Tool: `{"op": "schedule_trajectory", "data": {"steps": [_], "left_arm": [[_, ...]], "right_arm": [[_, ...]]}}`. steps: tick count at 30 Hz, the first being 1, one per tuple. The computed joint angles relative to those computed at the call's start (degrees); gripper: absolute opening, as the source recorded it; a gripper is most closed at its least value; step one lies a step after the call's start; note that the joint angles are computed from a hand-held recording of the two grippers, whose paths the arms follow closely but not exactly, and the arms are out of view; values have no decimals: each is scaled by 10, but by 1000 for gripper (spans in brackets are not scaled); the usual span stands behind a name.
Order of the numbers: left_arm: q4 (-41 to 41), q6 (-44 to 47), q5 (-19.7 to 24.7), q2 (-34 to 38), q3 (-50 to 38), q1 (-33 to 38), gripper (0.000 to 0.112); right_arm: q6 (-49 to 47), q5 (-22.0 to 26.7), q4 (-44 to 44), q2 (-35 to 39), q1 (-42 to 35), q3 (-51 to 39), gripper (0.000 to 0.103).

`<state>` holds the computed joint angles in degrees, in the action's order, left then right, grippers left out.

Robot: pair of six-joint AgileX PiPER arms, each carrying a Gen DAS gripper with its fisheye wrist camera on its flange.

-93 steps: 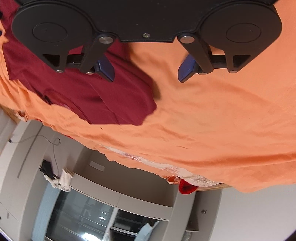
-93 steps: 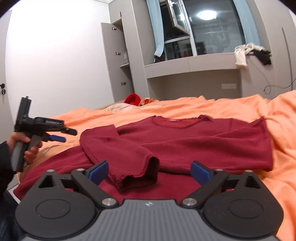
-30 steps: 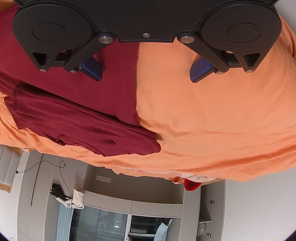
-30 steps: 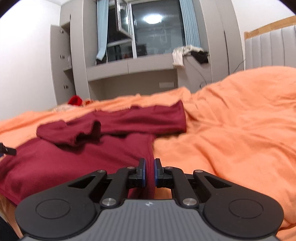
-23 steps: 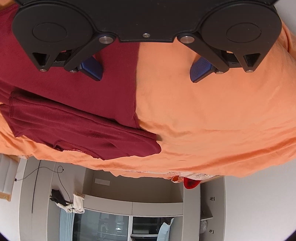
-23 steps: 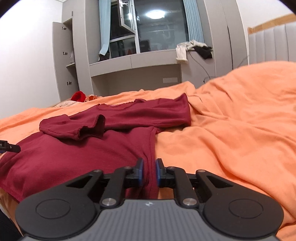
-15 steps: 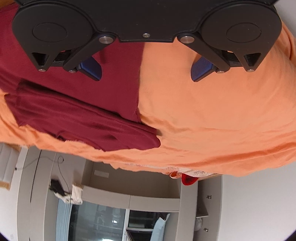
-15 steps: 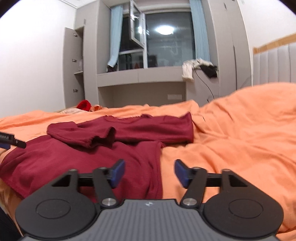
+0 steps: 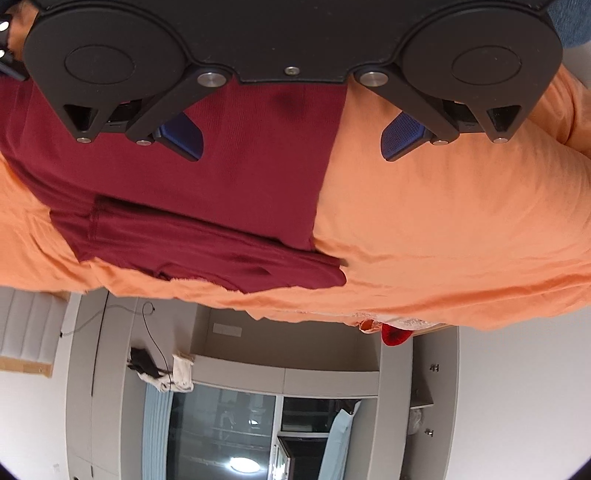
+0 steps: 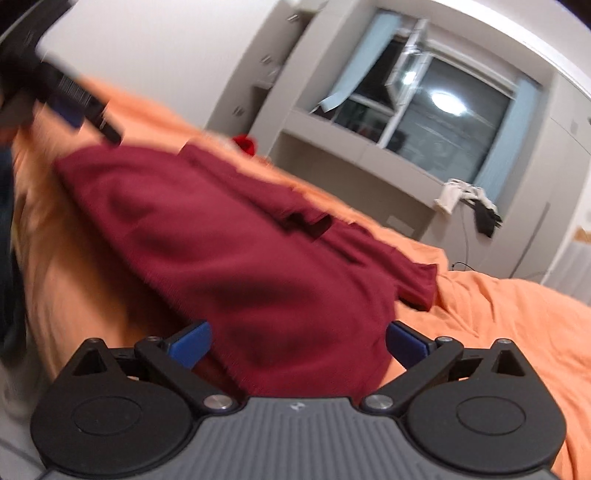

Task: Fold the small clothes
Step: 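Raise the hem with the right gripper while the left gripper grasps the hem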

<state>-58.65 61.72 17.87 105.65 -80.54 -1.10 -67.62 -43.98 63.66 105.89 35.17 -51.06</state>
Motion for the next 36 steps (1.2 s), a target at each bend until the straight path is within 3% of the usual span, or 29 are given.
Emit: {"op": "schedule_trajectory", "data": {"steps": [3, 8, 18, 20, 22, 24, 27, 30, 31, 33, 36], "left_arm": [[-1, 11, -1, -5, 12, 0, 102], [-2, 19, 1, -8, 20, 1, 102], [-53, 85, 12, -15, 32, 0, 102], [-72, 118, 24, -21, 39, 0, 102], [-94, 154, 55, -27, 46, 5, 102], [-146, 224, 87, -39, 67, 12, 102], [-197, 308, 101, -58, 97, 10, 102], [-211, 358, 110, -69, 117, 7, 102], [-210, 369, 111, -72, 123, 7, 102], [-213, 398, 100, -79, 136, 1, 102], [-209, 424, 67, -81, 146, -17, 102]], "right_arm": [[-76, -6, 35, 30, 16, -23, 102], [-193, -85, 94, 102, 43, -69, 102], [-268, -129, 117, 183, 46, -134, 99], [-258, -148, 104, 183, 53, -124, 87], [-247, -162, 89, 179, 63, -116, 86], [-242, -176, 79, 176, 73, -110, 78], [-238, -174, 75, 176, 79, -110, 60], [-231, -146, 81, 162, 76, -104, 40], [-221, -147, 75, 162, 76, -103, 25], [-188, -156, 60, 147, 78, -85, 9], [-121, -160, 25, 110, 74, -63, 8]]}}
